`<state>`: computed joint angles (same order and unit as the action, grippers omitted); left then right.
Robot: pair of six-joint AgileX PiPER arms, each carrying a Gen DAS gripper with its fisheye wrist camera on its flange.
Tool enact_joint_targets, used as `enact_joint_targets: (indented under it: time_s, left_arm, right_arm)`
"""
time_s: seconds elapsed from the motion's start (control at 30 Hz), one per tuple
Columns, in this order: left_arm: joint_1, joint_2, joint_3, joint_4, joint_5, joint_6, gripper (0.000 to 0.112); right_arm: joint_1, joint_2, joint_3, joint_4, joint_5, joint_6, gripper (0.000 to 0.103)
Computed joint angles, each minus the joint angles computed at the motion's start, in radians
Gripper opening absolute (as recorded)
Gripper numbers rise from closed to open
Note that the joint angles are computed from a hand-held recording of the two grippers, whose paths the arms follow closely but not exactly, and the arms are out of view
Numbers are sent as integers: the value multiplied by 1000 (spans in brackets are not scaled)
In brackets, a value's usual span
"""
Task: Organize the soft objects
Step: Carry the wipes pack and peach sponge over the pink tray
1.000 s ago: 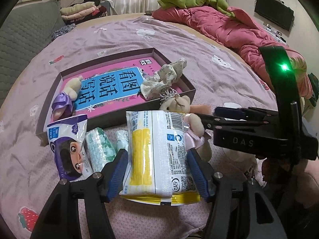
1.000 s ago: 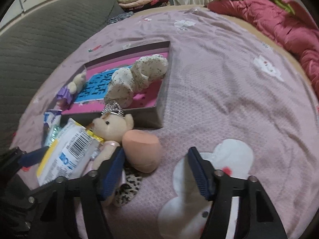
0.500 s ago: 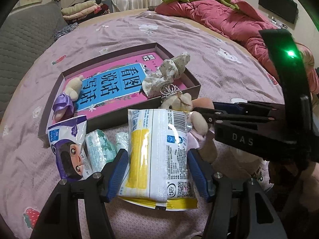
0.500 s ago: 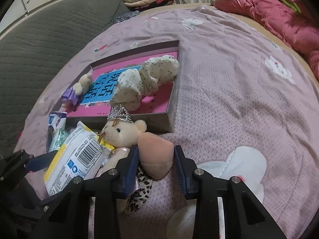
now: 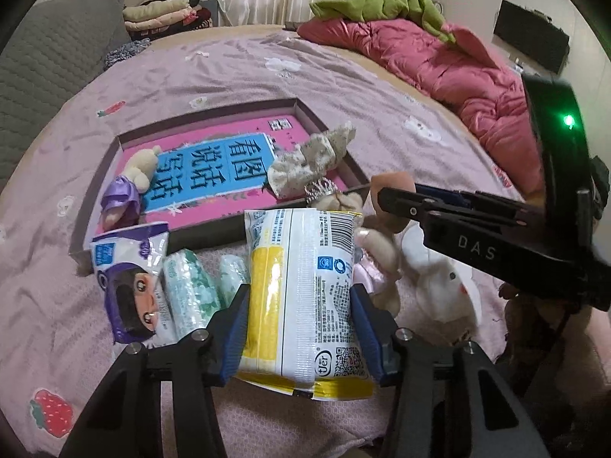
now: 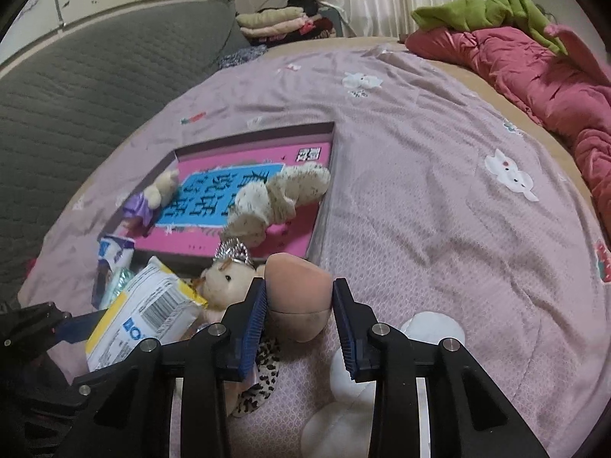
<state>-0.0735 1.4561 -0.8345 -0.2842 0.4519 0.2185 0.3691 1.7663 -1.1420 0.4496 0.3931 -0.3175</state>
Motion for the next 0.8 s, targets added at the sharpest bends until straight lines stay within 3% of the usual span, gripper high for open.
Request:
enact_joint_targets:
  time_s: [0.47, 0.8]
  left_arm:
    - [87, -82, -25, -70, 21, 69, 51]
    - [200, -39, -42, -167, -3, 189, 51]
  right_arm:
    - [33, -48, 26, 96, -57, -120, 36]
    - [90, -37, 5, 142, -96, -172, 36]
